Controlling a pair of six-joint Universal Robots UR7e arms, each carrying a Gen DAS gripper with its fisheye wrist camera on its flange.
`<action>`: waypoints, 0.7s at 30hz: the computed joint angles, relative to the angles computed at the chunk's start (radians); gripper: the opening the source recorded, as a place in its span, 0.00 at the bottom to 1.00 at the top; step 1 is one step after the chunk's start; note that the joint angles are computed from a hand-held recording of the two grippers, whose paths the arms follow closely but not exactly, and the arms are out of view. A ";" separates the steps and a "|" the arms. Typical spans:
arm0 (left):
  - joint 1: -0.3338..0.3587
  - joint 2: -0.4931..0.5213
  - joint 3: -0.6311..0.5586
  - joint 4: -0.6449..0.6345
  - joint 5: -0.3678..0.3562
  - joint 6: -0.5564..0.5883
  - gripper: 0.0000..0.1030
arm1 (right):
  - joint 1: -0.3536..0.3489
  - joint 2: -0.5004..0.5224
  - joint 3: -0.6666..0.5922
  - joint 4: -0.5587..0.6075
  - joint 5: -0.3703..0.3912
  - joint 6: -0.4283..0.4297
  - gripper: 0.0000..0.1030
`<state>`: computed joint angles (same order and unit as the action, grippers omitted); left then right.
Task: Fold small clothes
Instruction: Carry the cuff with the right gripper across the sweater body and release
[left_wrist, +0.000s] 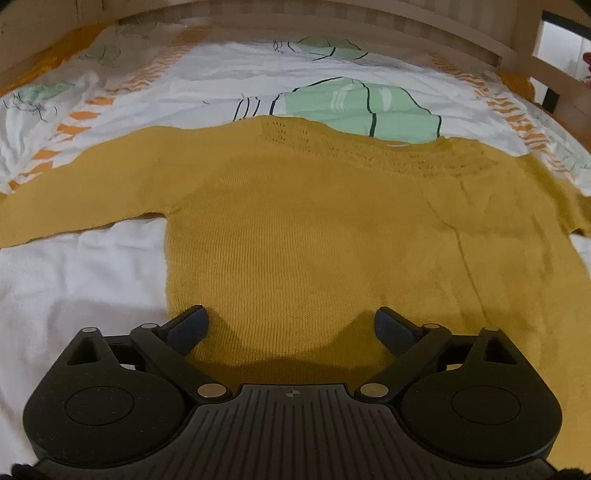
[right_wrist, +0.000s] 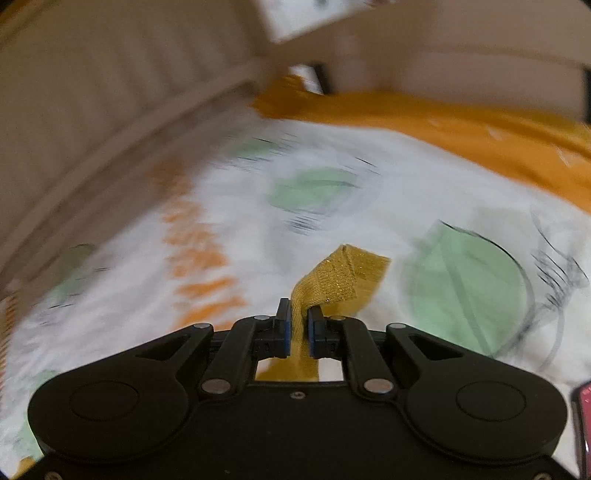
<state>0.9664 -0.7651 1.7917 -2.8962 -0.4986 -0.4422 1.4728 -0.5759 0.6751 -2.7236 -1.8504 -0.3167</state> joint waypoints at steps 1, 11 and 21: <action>0.000 -0.010 0.001 0.006 -0.017 -0.007 0.89 | 0.014 -0.007 0.011 0.000 0.016 -0.011 0.15; -0.038 -0.084 0.031 -0.106 -0.060 0.042 0.84 | 0.175 -0.050 0.185 0.043 0.190 -0.114 0.15; -0.039 -0.156 0.059 -0.128 -0.031 0.001 0.84 | 0.244 0.010 0.346 0.072 0.296 -0.150 0.15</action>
